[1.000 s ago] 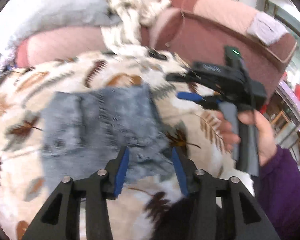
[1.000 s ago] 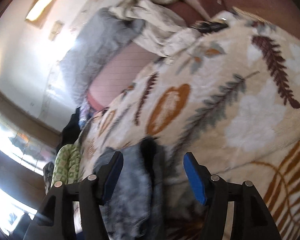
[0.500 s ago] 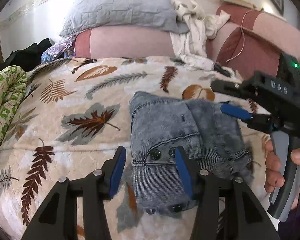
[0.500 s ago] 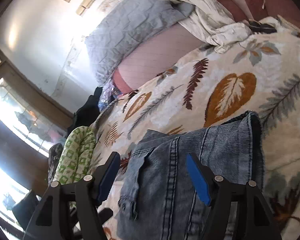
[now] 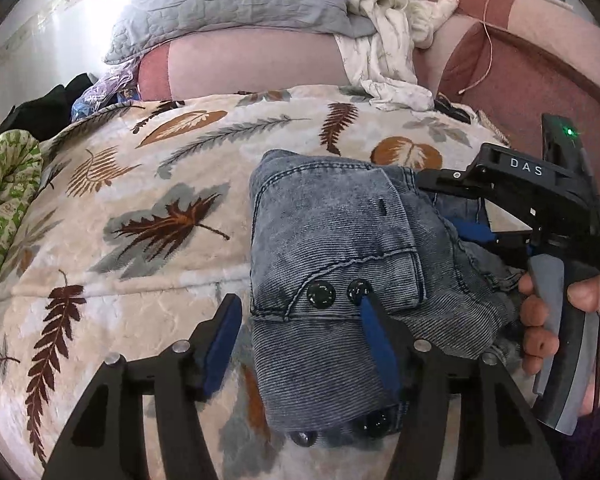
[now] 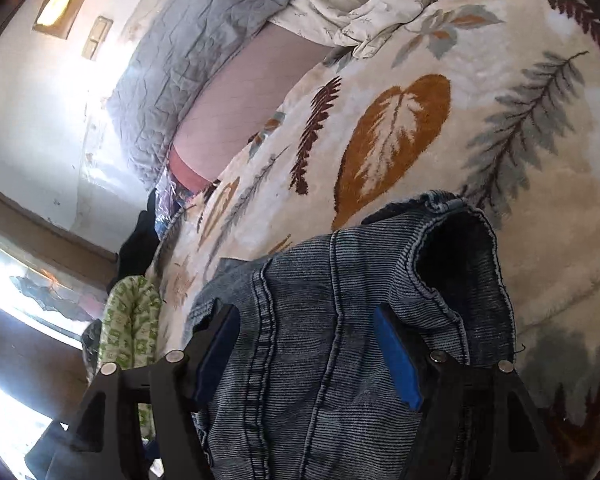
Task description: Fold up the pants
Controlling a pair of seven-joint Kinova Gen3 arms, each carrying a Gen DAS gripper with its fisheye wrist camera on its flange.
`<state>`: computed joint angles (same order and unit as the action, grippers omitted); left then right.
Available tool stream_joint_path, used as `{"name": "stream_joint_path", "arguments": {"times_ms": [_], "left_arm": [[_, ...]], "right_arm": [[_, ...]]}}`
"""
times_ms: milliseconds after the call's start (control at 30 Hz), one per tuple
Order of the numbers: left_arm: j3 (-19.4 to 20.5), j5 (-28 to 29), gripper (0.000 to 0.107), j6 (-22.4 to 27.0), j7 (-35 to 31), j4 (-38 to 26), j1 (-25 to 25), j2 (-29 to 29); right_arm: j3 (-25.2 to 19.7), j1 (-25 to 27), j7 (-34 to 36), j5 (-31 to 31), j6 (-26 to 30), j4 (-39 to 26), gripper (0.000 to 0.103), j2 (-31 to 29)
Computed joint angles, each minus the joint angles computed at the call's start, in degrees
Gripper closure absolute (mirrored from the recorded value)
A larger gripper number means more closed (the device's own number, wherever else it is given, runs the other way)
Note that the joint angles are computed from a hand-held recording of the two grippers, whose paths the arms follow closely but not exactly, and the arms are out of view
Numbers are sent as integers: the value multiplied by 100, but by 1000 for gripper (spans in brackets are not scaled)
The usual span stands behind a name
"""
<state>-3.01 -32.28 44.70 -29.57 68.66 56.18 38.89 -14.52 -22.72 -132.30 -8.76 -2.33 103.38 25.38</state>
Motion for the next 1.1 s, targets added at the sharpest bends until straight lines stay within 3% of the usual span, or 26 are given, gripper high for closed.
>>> {"name": "stream_joint_path", "arguments": {"times_ms": [133,333,400,600,800,1000,1100], "left_arm": [[34,30,44,151,-110,-179,-19,115],[22,57,43,257,-206,-319,-7,229],[17,66,43,316,-246,-390,-1,286],[-9,124,38,377,-280,-497,-8,392],[36,266,30,294,-316,-479,-129,414],[36,365,25,514,-575,-795,-153,628],[260,745,24,297,-731,-625,-476,487]], "right_arm": [[188,-167,27,-7,1,-20,30,36],[-797,724,-200,435,-882,384,30,208],[-830,768,-351,599,-1000,440,30,221],[-313,295,-397,674,-1017,453,30,154],[-164,171,-394,685,-1013,449,30,147],[159,-152,-245,482,-1019,452,30,116],[178,-171,-149,470,-872,423,30,42]]}}
